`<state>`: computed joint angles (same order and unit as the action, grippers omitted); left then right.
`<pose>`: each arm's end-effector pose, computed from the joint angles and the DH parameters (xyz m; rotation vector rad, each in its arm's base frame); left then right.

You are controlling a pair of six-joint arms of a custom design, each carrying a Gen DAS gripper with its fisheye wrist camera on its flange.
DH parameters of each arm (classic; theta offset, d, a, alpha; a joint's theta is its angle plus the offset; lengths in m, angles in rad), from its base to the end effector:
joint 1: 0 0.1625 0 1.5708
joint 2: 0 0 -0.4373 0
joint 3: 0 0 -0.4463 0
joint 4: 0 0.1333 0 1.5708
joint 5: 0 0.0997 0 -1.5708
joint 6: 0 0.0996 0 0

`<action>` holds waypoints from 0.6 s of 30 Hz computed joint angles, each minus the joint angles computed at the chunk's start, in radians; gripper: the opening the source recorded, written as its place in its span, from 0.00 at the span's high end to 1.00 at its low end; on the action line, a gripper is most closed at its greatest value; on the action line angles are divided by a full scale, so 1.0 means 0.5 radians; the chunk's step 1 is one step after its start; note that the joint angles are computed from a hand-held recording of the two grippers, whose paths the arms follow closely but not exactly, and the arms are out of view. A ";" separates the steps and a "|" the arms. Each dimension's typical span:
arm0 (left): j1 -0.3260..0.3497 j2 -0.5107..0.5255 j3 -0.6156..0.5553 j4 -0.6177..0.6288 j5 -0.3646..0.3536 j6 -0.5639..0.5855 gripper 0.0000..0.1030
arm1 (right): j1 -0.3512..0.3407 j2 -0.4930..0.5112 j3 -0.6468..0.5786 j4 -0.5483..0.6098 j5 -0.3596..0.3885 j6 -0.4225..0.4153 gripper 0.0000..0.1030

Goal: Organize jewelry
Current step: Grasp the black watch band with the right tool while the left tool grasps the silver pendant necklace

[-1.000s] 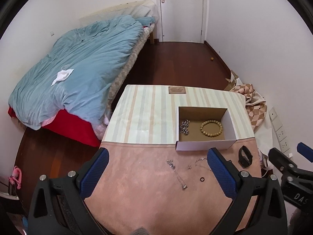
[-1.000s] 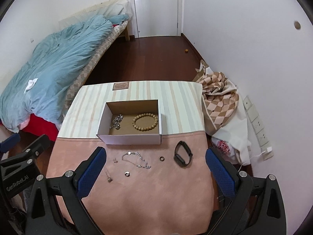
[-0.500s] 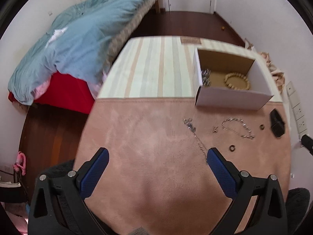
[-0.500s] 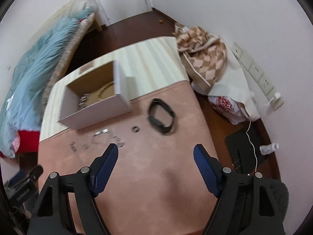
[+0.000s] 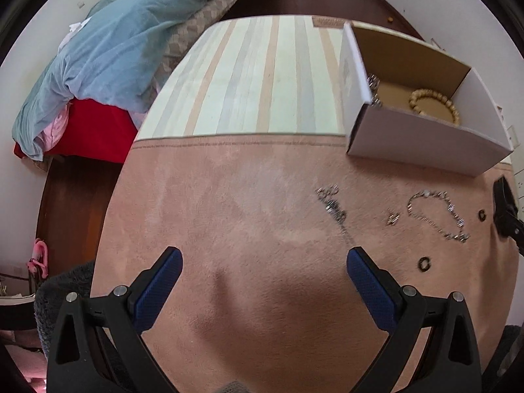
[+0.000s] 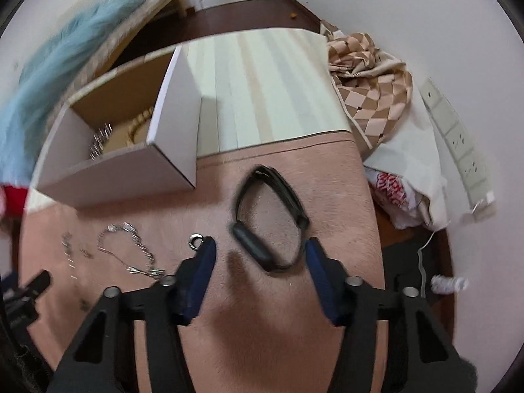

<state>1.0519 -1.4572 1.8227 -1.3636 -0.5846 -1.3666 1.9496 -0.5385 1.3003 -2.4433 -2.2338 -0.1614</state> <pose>-0.0702 -0.5592 0.3372 -0.5534 2.0239 -0.5426 0.3650 -0.7223 0.0117 0.6173 -2.4072 0.2296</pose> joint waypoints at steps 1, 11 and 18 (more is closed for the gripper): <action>0.004 -0.015 0.018 -0.008 -0.014 0.010 0.01 | -0.002 0.008 0.002 -0.017 0.000 -0.030 0.59; -0.060 -0.132 0.271 -0.522 -0.202 0.366 0.01 | 0.029 -0.109 0.190 -0.209 0.135 -0.091 0.65; -0.083 0.003 0.277 -0.741 -0.155 0.596 0.31 | 0.049 -0.190 0.325 -0.250 0.142 -0.019 0.65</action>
<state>1.0104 -1.4555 1.9613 -1.7340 -0.6619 -1.0684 1.9741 -0.6335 1.4627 -2.5680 -2.1629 -0.1709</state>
